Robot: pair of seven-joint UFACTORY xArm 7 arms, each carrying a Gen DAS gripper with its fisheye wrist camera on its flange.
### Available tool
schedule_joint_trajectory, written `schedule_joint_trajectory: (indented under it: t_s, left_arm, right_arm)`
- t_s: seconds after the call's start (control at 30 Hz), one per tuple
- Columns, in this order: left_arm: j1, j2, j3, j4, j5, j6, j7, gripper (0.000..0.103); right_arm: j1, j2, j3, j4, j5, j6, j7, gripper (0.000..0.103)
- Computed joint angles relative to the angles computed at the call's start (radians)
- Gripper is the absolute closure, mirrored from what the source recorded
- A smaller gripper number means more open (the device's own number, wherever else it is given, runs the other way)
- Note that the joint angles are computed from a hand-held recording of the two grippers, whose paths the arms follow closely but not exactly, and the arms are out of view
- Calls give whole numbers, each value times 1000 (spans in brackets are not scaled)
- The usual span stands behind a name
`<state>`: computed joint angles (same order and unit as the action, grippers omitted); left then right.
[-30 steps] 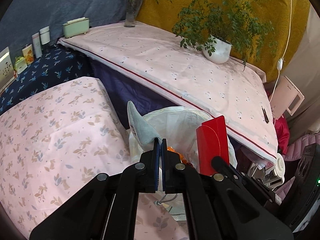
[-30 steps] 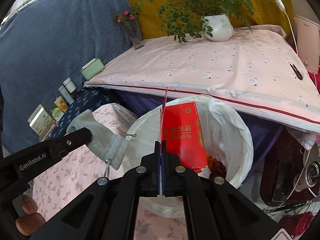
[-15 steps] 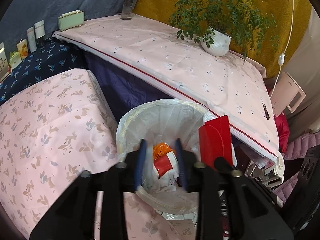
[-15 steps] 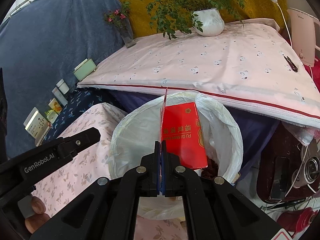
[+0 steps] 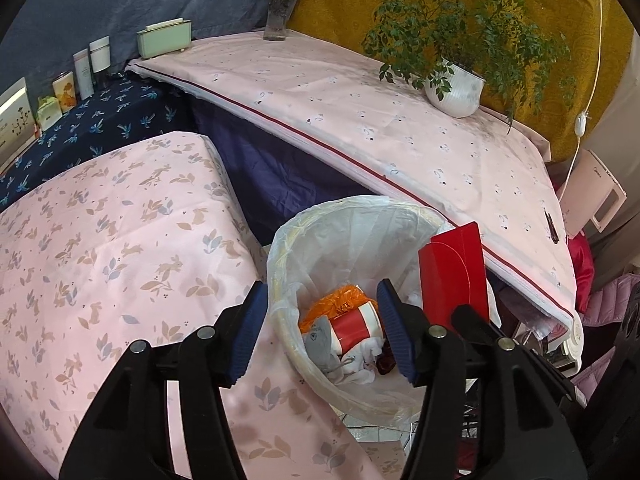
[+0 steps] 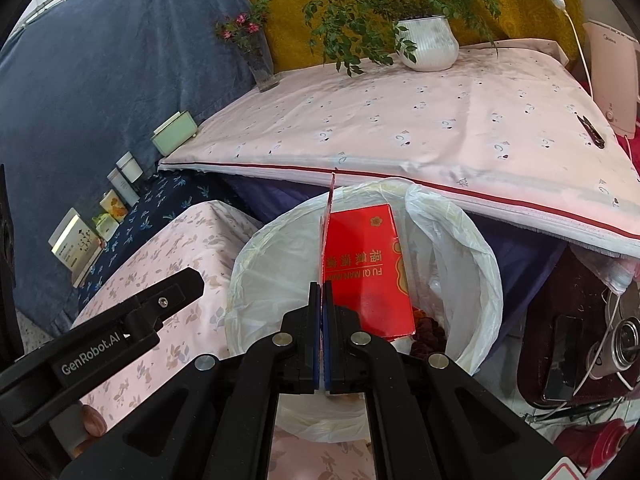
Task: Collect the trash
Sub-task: 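Open both grippers to drop the envelope and pouch into the wastebasket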
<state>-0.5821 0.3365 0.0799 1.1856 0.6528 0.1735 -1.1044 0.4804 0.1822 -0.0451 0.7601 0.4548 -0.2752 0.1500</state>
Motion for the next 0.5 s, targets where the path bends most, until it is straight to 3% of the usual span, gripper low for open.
schedule_joint_trajectory:
  t_s: [0.3,0.5]
  left_arm:
    - [-12,-18,30,-31,68,3,-79,45]
    - [1,-26,22,-47,106,10,-124,43]
  right_arm:
    - [112,7,-81,22,87,13,-72,96]
    - [142,8,-98,31,123,18,-106,96]
